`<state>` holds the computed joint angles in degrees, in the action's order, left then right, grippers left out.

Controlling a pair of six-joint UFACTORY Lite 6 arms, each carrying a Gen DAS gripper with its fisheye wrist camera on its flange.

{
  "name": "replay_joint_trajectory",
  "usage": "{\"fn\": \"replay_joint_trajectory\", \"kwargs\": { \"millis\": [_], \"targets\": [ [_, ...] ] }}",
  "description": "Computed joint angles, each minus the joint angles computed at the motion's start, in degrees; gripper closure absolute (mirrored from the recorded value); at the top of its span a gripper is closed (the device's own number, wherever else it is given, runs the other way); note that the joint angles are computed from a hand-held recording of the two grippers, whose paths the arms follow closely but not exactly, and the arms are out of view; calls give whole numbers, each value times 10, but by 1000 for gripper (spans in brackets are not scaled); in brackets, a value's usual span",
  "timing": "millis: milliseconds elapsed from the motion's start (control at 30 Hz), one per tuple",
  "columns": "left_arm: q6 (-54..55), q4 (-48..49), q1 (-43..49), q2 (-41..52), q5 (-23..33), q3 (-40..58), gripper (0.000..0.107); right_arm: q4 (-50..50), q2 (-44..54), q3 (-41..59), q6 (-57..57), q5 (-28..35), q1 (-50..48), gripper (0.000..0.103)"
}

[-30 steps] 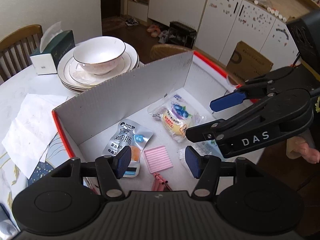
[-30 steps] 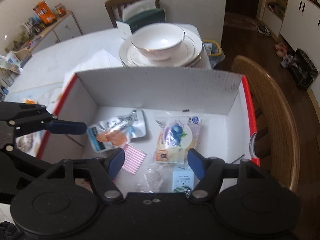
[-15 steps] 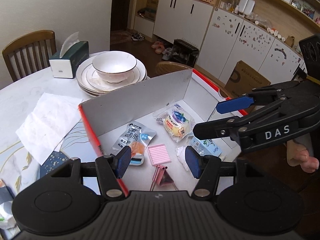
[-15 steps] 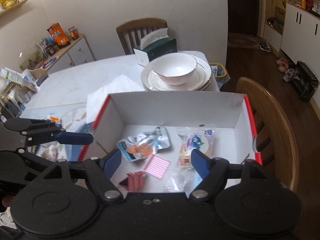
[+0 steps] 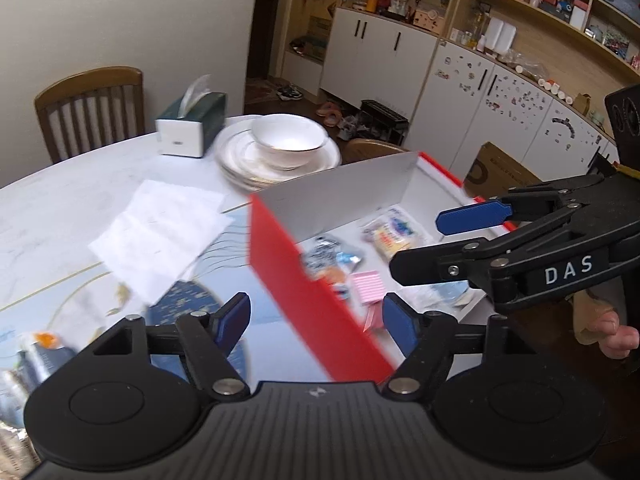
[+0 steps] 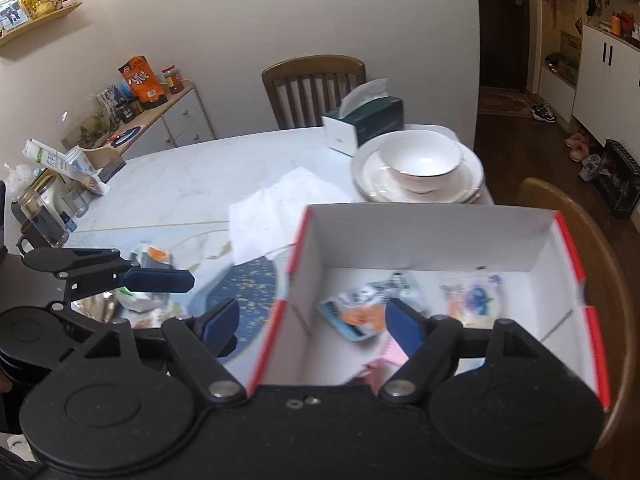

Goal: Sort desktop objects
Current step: 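Withdraw both open grippers from the box back over the pile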

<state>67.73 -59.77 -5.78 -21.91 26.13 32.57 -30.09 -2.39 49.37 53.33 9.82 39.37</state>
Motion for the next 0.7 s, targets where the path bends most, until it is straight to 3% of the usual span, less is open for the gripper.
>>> {"fn": "replay_joint_trajectory", "kwargs": {
  "millis": [67, 200, 400, 467, 700],
  "targets": [
    [40, -7, 61, -13, 41, -12, 27, -92, 23, 23, 109, 16, 34, 22],
    [123, -13, 186, -18, 118, -25, 25, -192, 73, 73, 237, 52, 94, 22],
    [232, -5, 352, 11, 213, -18, 17, -228, 149, 149, 314, 93, 160, 22],
    [265, -1, 396, 25, 232, -15, 4, -223, 178, 178, 321, 102, 176, 22],
    [386, 18, 541, 109, 279, 11, 4, -197, 268, 281, 325, 139, 220, 22]
  ]
}}
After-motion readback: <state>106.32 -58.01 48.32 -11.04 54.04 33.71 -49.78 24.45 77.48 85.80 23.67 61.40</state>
